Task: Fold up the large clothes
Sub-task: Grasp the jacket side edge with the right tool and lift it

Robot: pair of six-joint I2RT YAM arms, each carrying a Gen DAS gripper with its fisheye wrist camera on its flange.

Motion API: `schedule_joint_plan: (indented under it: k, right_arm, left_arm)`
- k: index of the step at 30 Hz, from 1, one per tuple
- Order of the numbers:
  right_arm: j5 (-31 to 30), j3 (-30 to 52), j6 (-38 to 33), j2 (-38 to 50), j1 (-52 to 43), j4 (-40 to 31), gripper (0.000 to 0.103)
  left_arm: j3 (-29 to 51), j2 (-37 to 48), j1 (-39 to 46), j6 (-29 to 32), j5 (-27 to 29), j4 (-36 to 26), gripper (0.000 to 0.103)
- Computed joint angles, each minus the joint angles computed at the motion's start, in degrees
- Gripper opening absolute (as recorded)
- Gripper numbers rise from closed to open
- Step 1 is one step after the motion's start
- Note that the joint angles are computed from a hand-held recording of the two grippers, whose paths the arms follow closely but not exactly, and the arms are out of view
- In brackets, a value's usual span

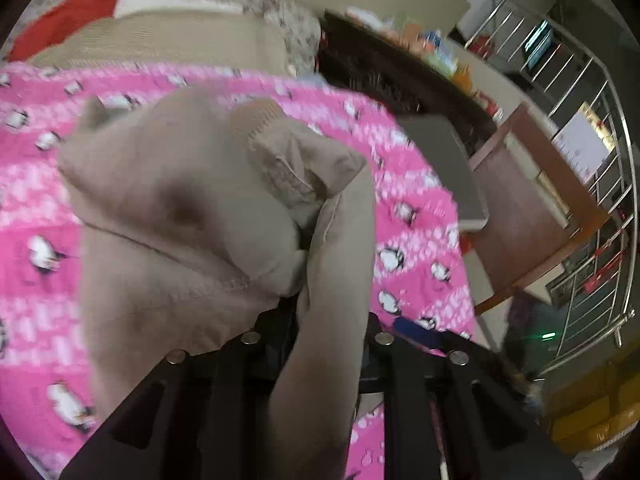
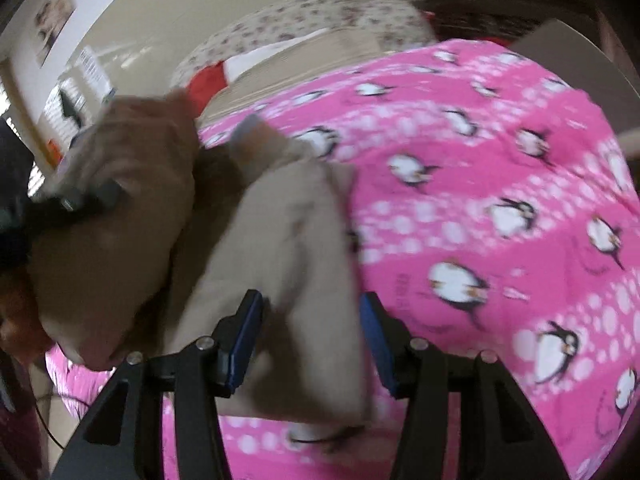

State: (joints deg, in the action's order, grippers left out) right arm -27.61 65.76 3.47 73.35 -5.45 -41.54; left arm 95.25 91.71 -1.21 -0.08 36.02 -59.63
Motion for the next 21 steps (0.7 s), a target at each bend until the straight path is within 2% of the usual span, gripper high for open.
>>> schedule_joint_plan:
  k: [3,5,8,10,12,13,16,17,18,21]
  right_arm:
    - [-3.2,-0.1,-0.3,1.4,-4.7,-0.2,0.054]
    - [-3.5,0.3,-0.2,2.3,-6.0,-0.1,0.054]
    - [-5.0,1.1,0.0,2.7,-7.2,0.2,0.054]
    - [-6.0,1.7,0.2,2.6,-7.5,0.6,0.054]
    - [-7.0,2.3,1.2,2.0,-7.3,0.9,0.064]
    - [-7.7,2.9,1.8,2.0,-6.9,1.1,0.067]
    - [-10.1,5.8,4.0,2.8,-4.9,1.8,0.078]
    - [-10.1,7.4,4.6,3.9,-3.3,2.4,0.088]
    - [-10.7,10.1,4.0,6.0,-1.6,2.0,0.091]
    - [-11.8,17.5,3.6,12.1,2.5,1.1,0.092]
  left_arm:
    - [0.0,3.8,-2.2,-3.0,1.4,0.4,0.022]
    - [2.4,4.1,-2.2,-2.4,2.3,-3.1,0.027]
    - [7.9,3.4,1.7,4.7,9.9,-13.5,0.032]
    - [12.1,3.1,5.1,10.1,12.6,-19.8,0.032]
    - [15.2,2.2,9.5,15.4,13.6,-24.6,0.032]
    - [15.9,1.7,11.3,17.0,12.5,-25.4,0.032]
    - [10.5,-2.6,13.8,18.1,5.7,-21.2,0.032]
    - [8.5,-3.1,15.2,20.0,4.9,-21.2,0.032]
    - [7.6,-2.9,16.4,21.7,4.7,-21.8,0.032]
    - [0.0,-4.8,16.8,23.1,3.3,-20.0,0.032]
